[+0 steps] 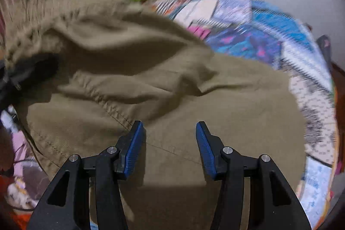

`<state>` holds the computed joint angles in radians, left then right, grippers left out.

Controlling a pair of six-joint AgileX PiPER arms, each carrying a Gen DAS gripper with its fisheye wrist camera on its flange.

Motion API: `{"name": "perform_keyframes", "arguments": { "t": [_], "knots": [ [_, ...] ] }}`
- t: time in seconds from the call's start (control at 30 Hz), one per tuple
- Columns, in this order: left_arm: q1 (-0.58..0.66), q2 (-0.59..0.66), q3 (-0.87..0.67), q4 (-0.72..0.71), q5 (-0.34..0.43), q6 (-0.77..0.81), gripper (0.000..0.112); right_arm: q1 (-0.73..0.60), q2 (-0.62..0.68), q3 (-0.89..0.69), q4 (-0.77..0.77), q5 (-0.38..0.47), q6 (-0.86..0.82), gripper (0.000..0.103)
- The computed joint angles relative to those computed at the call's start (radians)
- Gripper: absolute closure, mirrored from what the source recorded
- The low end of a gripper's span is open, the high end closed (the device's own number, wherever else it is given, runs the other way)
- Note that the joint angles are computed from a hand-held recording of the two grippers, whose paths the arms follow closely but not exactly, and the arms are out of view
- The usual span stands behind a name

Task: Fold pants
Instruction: 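Grasp the waistband with the left gripper and lift it while the right gripper folds the leg over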

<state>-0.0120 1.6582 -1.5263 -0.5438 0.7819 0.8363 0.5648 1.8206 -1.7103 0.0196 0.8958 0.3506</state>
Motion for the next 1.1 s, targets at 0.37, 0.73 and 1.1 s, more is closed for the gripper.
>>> {"name": "perform_keyframes", "arguments": {
  "t": [0.37,0.73,1.1],
  "knots": [
    [-0.051,-0.027,-0.004,0.02,-0.014,-0.018,0.083,-0.015,-0.291,0.292,-0.111,-0.112,0.153,0.056],
    [-0.139,-0.056,-0.018,0.069,-0.018,-0.056,0.083,-0.094,-0.541,0.604,-0.192,-0.04,0.309,0.056],
    [-0.305,-0.009,-0.085,0.151,0.008,-0.173,0.083,-0.133,-0.609,0.782,-0.1,-0.192,0.309,0.053]
  ]
}}
